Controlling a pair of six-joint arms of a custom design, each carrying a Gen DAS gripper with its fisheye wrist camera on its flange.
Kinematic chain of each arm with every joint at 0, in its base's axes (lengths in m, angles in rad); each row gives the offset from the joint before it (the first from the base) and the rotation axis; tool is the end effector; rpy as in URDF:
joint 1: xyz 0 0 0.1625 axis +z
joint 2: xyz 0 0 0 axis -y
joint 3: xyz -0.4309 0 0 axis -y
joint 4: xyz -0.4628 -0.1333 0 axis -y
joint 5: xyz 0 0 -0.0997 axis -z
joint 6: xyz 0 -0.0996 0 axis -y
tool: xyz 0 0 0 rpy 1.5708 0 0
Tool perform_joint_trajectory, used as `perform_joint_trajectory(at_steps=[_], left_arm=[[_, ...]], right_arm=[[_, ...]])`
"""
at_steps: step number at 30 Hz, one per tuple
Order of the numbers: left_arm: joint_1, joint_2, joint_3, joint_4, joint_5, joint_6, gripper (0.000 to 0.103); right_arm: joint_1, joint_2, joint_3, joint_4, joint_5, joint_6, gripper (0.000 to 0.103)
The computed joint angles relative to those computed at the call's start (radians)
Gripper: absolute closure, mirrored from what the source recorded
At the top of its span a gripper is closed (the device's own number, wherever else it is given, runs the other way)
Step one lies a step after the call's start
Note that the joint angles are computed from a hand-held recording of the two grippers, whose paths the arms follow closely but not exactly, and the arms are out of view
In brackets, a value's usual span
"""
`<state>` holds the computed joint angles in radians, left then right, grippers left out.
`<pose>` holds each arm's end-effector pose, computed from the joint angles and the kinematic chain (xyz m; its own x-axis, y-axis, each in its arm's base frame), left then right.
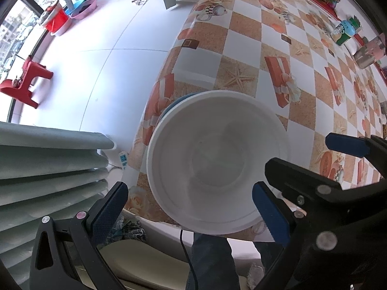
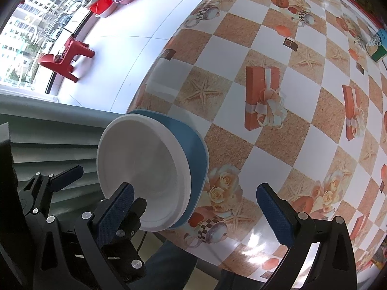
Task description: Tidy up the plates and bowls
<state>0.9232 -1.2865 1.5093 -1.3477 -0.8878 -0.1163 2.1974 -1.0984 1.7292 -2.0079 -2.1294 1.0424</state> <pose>-0.2229 -0.6199 0.3611 -0.5145 0.5969 -0.6156 0.4879 0.7942 0.3623 0.4472 -0.4804 0.1712 -0.8131 0.3941 0.4284 0.2514 0.9015 -0.3521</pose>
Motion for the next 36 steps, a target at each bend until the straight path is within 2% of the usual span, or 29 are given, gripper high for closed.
perform_joint_trajectory(at_steps=[36], left_arm=[[-0.026, -0.011, 0.033, -0.021, 0.022, 0.041, 0.001]], right_arm=[[0.013, 0.004, -0.002, 0.036, -0.03, 0.043, 0.001]])
